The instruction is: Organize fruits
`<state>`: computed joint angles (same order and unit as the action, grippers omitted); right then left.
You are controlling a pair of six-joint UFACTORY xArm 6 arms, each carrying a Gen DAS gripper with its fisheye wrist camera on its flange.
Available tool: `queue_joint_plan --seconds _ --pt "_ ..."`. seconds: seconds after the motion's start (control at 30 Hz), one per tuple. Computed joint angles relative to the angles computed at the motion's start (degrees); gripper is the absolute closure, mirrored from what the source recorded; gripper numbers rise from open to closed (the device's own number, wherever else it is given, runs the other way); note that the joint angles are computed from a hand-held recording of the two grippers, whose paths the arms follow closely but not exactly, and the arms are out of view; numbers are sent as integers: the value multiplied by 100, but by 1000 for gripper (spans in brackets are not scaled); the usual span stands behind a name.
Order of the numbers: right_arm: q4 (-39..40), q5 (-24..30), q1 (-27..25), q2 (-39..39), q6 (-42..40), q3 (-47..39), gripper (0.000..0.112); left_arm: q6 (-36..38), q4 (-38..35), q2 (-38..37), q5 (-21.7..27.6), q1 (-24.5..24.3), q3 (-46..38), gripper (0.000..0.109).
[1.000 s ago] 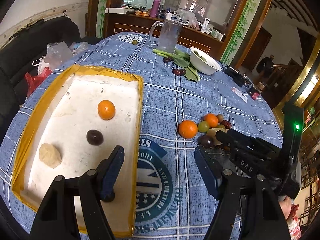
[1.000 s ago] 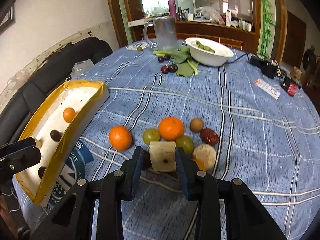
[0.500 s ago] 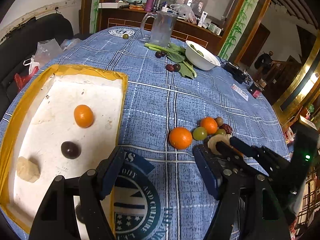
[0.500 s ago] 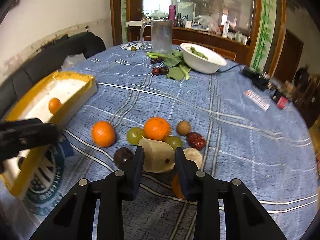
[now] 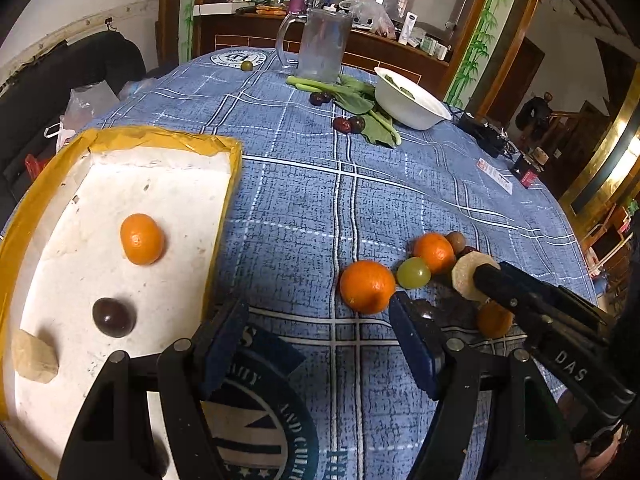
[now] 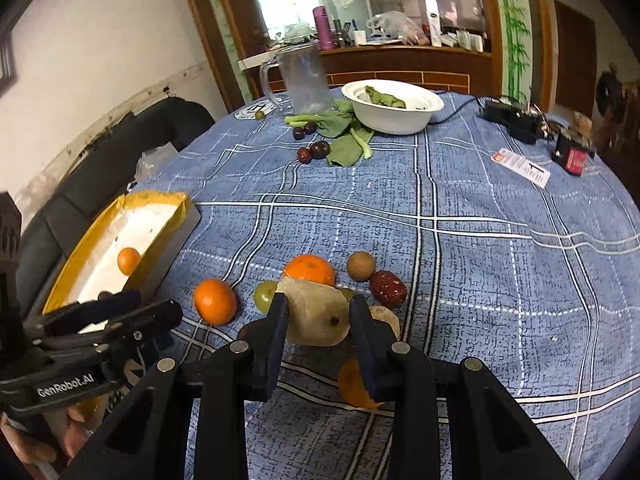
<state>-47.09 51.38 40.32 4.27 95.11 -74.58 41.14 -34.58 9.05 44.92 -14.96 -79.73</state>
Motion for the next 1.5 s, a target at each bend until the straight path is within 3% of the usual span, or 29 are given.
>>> queue_joint_plan --seconds 0.23,0.37,0.57,0.8,0.83,0.9,0.97,1.0,1.1,1.17,1.4,1.5 --pt "-122 -521 -178 -494 713 623 78 119 -287 25 121 88 -23 37" --pt "-221 -1033 -333 -703 1121 940 83 371 -120 -171 -311 -57 326 37" --pt "-118 -1017 -317 -595 909 830 84 630 -39 -19 -312 -235 279 37" --pt "80 -1077 -308 -459 563 719 84 767 102 206 -688 -442 126 39" --pt "126 -1129 -319 -438 514 715 84 883 30 226 -658 -454 104 44" --pt "160 -1192 -331 -413 469 715 89 944 81 293 -459 -474 41 70" --pt "131 -1246 -339 -422 491 731 93 1108 154 175 -860 -579 311 75" --pt "86 -1279 -344 -443 536 754 96 1203 184 95 -1040 -629 450 75" --pt "7 -1419 -375 -488 642 820 100 1327 -94 53 -794 -572 399 75" --pt "-37 -1553 -402 -526 711 884 105 1345 -197 -56 -905 -556 481 75" --pt "-713 -2147 -581 -926 1631 1340 103 1163 -486 -377 -715 -296 580 75" --pt "-618 -2053 -529 -837 1359 1212 100 1049 -502 -504 -563 -143 632 75"
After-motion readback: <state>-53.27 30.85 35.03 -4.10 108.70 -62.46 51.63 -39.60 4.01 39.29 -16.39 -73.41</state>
